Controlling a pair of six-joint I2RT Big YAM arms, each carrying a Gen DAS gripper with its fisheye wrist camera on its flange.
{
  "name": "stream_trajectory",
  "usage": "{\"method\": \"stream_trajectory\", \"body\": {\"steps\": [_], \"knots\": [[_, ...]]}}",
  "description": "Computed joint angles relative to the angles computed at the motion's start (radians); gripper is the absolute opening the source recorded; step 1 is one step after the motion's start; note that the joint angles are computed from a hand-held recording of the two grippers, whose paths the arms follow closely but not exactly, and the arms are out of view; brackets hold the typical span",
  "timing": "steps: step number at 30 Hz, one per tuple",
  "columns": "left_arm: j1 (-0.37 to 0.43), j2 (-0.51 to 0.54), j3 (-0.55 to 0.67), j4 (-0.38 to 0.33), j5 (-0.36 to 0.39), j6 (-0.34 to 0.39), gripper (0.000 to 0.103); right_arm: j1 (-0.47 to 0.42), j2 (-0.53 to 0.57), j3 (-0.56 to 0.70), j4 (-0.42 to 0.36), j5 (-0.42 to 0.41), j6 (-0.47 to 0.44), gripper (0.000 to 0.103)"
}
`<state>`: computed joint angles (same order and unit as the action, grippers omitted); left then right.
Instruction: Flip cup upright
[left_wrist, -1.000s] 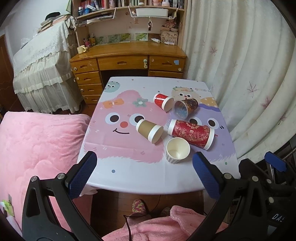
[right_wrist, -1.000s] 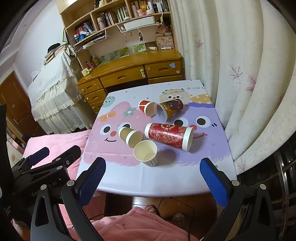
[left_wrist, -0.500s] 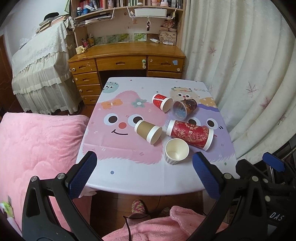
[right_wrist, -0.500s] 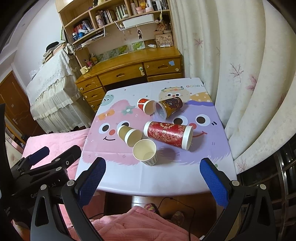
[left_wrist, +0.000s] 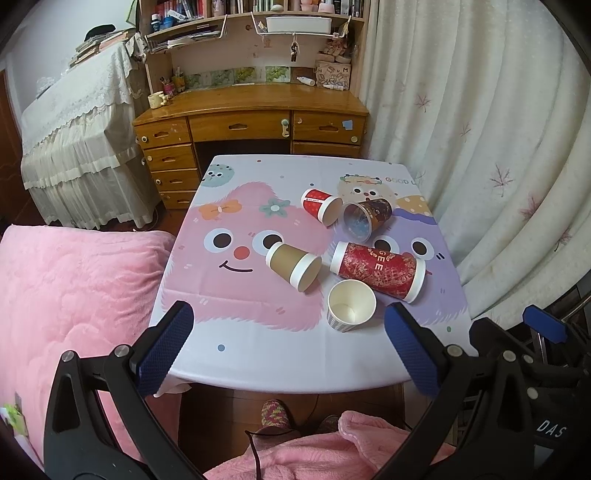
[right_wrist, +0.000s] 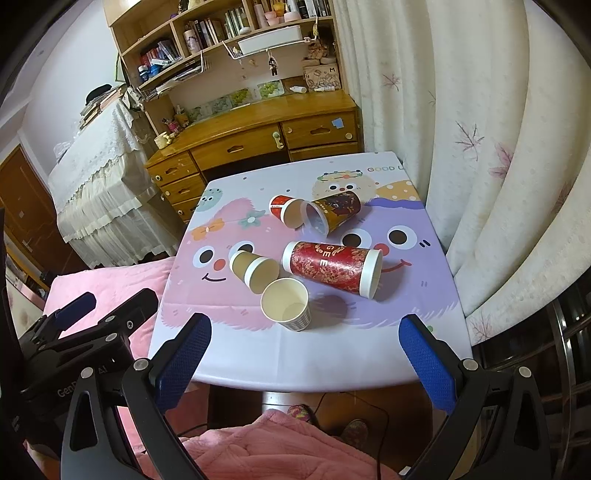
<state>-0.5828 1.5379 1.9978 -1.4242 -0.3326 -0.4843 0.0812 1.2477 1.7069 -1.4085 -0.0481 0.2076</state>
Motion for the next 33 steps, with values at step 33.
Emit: {"method": "stream_trajectory", "body": {"steps": [33], "knots": [[0.019, 0.018, 0.019, 0.002, 0.023, 0.019, 0.102, -0.007, 0.013, 0.012, -0.013, -0.009, 0.000, 0.103]]}}
